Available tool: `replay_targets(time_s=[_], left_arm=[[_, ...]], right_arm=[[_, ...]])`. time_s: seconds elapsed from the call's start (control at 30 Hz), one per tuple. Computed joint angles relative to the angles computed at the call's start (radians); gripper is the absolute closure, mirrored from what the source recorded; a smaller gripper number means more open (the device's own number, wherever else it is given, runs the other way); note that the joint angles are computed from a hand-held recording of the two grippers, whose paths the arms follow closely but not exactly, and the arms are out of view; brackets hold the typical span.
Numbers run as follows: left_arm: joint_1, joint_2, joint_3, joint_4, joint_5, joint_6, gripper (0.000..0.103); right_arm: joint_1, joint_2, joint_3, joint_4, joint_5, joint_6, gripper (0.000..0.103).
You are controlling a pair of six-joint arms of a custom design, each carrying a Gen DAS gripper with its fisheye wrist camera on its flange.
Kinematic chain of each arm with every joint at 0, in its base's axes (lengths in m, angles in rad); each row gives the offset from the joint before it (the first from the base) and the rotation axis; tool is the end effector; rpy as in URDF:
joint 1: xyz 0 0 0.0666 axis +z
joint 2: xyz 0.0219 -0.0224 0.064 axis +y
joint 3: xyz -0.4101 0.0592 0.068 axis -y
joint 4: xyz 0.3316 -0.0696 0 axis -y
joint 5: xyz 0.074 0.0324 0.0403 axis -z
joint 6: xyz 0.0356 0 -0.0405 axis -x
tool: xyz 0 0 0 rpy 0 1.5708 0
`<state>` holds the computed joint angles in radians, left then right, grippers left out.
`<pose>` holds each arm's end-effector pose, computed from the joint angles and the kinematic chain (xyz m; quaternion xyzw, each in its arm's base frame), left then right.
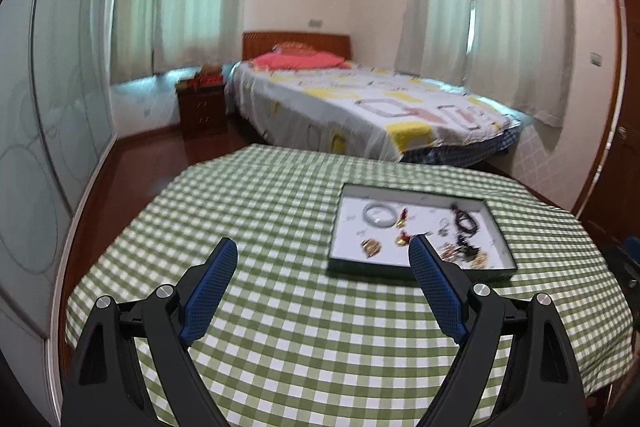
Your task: Organize jewelry
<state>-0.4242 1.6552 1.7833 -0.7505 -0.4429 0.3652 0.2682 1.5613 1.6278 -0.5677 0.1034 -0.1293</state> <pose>0.4976 -0.2084 0.5138 -0.0747 0.8705 0.0091 0.4864 0.4955 0.1319 0.5106 -0.0334 0.8590 0.0569 0.5077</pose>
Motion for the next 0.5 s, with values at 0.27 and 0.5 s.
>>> replay_targets(time_s=[0.27, 0.5], left_arm=[[0.122, 0.173, 0.106, -0.113, 0.034, 0.071, 0.018], [0.230, 0.390, 0.326, -0.265, 0.019, 0.071, 0.018]], right_arm=[[-0.122, 0.164, 0.063, -0.006, 0.038, -0.013, 0.013], [-0.245, 0.425, 0.327, -0.215, 0.089, -0.040, 0.013]])
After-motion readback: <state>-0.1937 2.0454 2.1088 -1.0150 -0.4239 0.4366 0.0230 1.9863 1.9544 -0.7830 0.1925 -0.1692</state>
